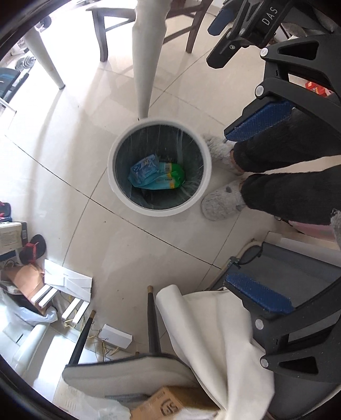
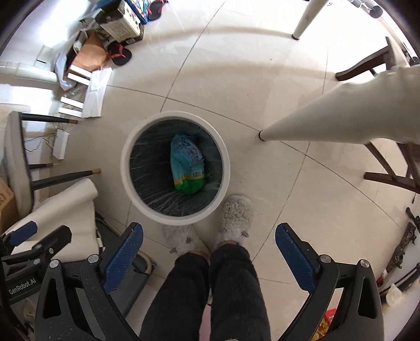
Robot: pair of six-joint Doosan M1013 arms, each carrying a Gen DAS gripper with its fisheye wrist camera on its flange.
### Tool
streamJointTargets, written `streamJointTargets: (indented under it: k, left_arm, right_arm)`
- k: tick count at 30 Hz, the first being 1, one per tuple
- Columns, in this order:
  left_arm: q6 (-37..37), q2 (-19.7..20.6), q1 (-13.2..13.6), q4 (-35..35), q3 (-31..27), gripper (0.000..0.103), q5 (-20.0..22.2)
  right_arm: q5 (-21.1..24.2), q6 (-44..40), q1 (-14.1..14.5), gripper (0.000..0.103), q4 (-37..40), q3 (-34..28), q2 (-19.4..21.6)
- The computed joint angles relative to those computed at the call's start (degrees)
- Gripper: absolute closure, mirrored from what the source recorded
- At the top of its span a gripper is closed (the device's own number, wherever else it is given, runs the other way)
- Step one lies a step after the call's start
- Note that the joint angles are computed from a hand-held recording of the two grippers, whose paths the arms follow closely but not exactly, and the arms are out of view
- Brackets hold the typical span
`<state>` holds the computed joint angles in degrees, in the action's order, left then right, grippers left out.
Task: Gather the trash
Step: 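Raise both tools back up to the table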
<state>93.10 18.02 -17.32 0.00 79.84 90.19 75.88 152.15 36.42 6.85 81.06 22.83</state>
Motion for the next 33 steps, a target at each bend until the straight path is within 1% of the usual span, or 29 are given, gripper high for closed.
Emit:
streamJointTargets:
  k: [6, 9, 14, 18, 20, 23, 28, 31, 33]
  left_arm:
    - [1.53, -2.35, 0.45, -0.05, -3.69, 0.000, 4.26]
    - [1.79, -3.44, 0.75, -0.18, -5.25, 0.000, 6.54]
    - [3.79, -5.00, 1.38, -1.29, -8.32, 0.000, 10.05]
    - [4.24, -5.56, 2.15, -1.99, -11.09, 0.000, 11.62]
    - [4.01, -5.46, 2.54, -2.49, -12.86, 0.000, 12.18]
    - [3.93, -5.32, 2.95, -3.32, -15.56, 0.000, 11.37]
    - [3.33, -2.29, 2.54, -5.34, -23.37, 0.000, 10.01]
    - [3.08, 0.79, 1.28, -5.64, -29.67, 0.000, 9.43]
    - [2.79, 3.59, -0.24, -4.25, -34.71, 0.000, 9.51]
  right_arm:
    - [5.74, 1.86, 1.34, 0.001, -2.09, -5.34, -2.48]
    - [9.78, 2.65, 2.37, 0.001, -3.88, -8.83, -3.00]
    - [15.00, 4.09, 3.52, 0.001, -4.25, -14.48, -3.60]
    - [18.97, 4.68, 4.35, 0.001, -4.60, -19.26, -3.76]
    - [20.02, 5.20, 4.53, 0.001, -4.34, -20.95, -3.93]
    - [21.22, 5.21, 4.46, 0.001, -4.44, -24.01, -3.82]
    - [21.82, 5.51, 2.97, 0.001, -6.15, -28.80, -3.68]
    - [21.98, 5.46, 1.00, 0.001, -7.19, -31.48, -3.57]
    - [22.63, 4.46, -0.76, 0.001, -8.72, -33.59, -3.33]
